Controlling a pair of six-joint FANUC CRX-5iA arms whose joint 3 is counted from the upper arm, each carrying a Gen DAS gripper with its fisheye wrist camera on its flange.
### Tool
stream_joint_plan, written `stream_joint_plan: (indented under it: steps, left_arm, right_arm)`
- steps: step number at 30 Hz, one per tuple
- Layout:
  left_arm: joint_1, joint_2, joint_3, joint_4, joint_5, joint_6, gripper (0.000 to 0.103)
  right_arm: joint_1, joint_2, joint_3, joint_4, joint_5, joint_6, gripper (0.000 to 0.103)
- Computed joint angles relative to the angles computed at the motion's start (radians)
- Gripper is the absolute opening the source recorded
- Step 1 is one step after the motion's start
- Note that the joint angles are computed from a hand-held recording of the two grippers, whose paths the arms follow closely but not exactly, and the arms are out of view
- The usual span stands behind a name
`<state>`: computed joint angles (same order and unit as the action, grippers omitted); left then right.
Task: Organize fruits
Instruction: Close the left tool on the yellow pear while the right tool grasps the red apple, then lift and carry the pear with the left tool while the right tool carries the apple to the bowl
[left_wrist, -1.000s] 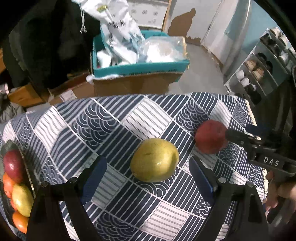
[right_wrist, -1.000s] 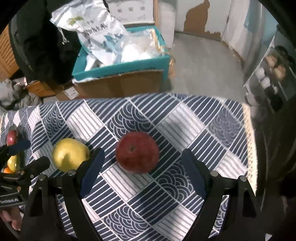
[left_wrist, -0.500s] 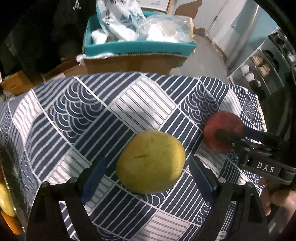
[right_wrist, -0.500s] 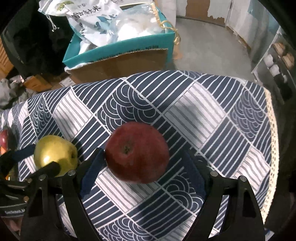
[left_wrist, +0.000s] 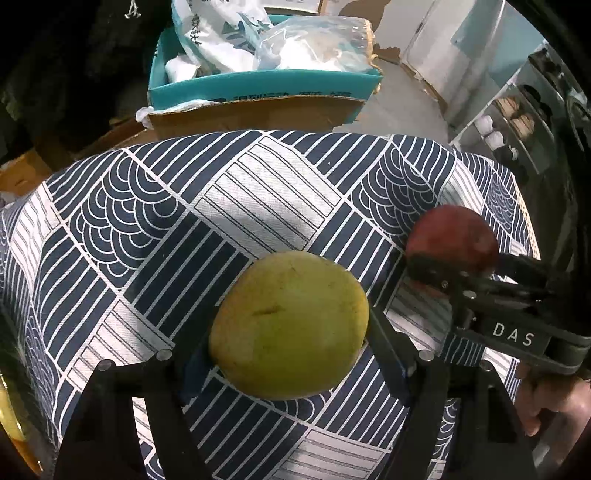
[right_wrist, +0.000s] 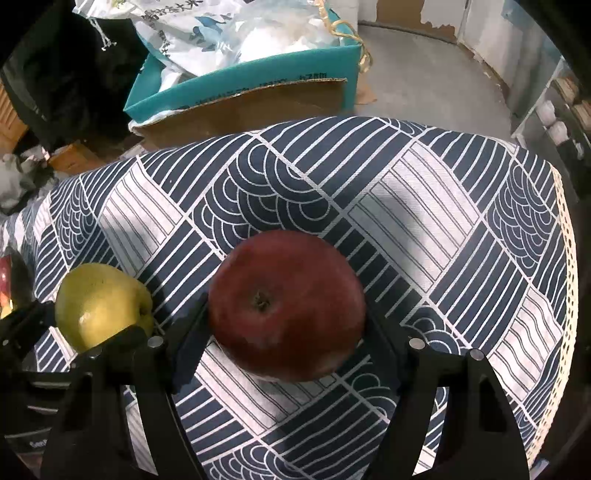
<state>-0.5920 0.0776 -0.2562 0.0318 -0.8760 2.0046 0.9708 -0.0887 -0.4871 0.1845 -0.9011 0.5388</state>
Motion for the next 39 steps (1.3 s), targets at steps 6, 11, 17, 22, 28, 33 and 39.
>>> stream_joint_plan:
  steps: [6,11,17,22,28,33,39]
  left_arm:
    - [-0.012,-0.018,-0.002,-0.040,-0.019,0.032,0.078]
    - [-0.024,-0.051,-0.011,-0.090,-0.033,0.057,0.078]
    - [-0.023,-0.107,-0.020,-0.127,-0.051,0.089,0.077]
    - [-0.032,-0.156,-0.019,-0.158,-0.068,0.111,0.071]
    - [-0.018,-0.197,-0.038,-0.149,-0.069,0.098,0.071]
    - [-0.038,-0.243,-0.050,-0.176,-0.079,0.105,0.071]
    - [-0.069,-0.305,-0.032,-0.222,-0.113,0.142,0.071]
  right_arm:
    - [0.035,-0.014,-0.030,0.069,-0.013,-0.076,0.076]
    - [0.062,-0.031,-0.044,0.108,-0.030,-0.106,0.076]
    - [0.106,-0.065,-0.062,0.164,-0.047,-0.164,0.076]
    - [0.145,-0.096,-0.067,0.213,-0.063,-0.208,0.076]
    - [0.190,-0.132,-0.067,0.264,-0.086,-0.261,0.076]
    - [0.242,-0.170,-0.072,0.310,-0.124,-0.304,0.076]
    - [0.306,-0.209,-0.068,0.369,-0.171,-0.340,0.076]
